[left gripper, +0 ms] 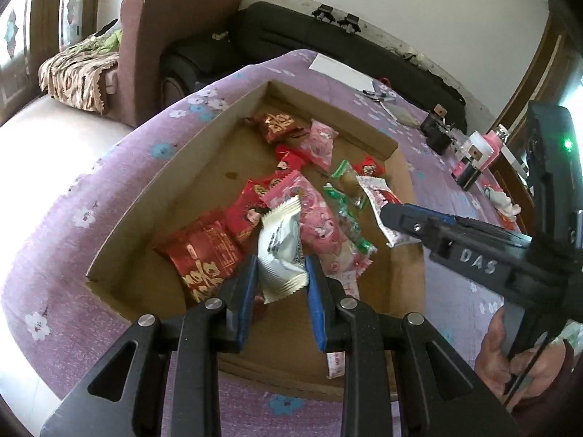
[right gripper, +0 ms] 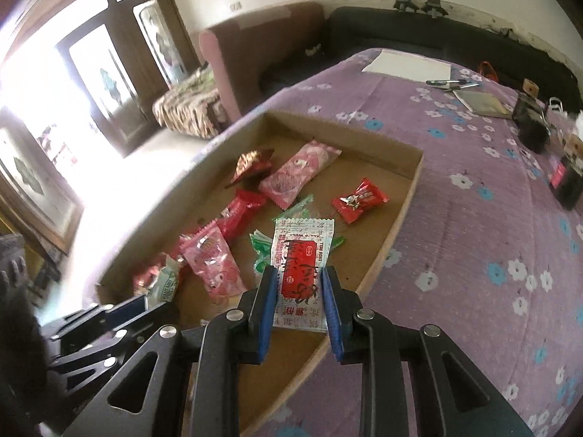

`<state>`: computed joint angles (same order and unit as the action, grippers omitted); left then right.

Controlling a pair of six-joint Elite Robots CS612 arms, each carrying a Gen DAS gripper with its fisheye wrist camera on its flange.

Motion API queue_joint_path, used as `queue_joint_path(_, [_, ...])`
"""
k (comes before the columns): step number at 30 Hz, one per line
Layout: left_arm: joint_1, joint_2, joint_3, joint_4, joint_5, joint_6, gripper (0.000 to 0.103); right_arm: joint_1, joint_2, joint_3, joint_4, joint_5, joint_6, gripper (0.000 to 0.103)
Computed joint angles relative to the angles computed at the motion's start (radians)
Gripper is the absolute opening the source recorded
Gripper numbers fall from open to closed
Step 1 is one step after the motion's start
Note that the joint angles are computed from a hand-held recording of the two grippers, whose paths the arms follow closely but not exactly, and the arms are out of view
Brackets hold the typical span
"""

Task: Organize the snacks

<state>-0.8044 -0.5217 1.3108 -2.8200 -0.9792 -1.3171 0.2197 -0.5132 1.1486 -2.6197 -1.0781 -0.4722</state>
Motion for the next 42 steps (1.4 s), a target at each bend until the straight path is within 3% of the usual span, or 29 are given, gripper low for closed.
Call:
queue_joint_path(3, [0.001, -0.001, 0.002, 0.002, -0.004, -0.002, 0.033, 0.01, 0.005, 0.0, -0.012, -0.038, -0.02, 0.027])
queue_joint_path(4, [0.001, -0.001, 0.001, 0.005, -0.006, -0.006, 0.051, 0.014, 0.006, 0.002, -0.023, -0.054, -0.022, 0.028])
queue_joint_path(5, [-0.001, -0.001, 0.004, -0.007, 0.003, -0.007, 0.06, 0.016, 0.007, 0.003, -0.033, -0.067, -0.022, 0.028])
queue_joint_path(6, [-0.002, -0.002, 0.004, -0.003, 0.014, -0.012, 0.062, 0.017, 0.008, 0.005, -0.042, -0.074, -0.018, 0.028])
queue_joint_path(9, [-0.007, -0.008, 0.006, 0.016, 0.041, -0.024, 0.062, 0.011, 0.006, 0.008, -0.051, -0.061, -0.005, 0.033])
queue_joint_path(11, [-0.009, -0.011, 0.01, 0.016, 0.05, -0.03, 0.062, 0.005, 0.002, 0.016, -0.073, -0.046, 0.011, 0.046])
queue_joint_path(16, [-0.018, -0.016, 0.002, 0.055, 0.082, -0.045, 0.062, -0.013, -0.018, 0.058, -0.149, -0.025, 0.041, 0.052])
queue_joint_path(19, [-0.026, -0.017, -0.022, 0.136, 0.117, -0.059, 0.063, -0.026, -0.034, 0.094, -0.197, -0.016, 0.066, 0.057])
queue_joint_path(23, [-0.038, -0.015, -0.067, 0.277, 0.161, -0.105, 0.075, -0.047, -0.055, 0.146, -0.256, 0.001, 0.104, 0.063])
queue_joint_path(31, [-0.057, -0.002, -0.154, 0.499, 0.22, -0.164, 0.075, -0.079, -0.086, 0.245, -0.387, -0.042, 0.134, 0.068])
queue_joint_path(42, [-0.078, 0.037, -0.261, 0.606, 0.26, -0.111, 0.075, -0.107, -0.109, 0.331, -0.528, -0.059, 0.103, 0.075])
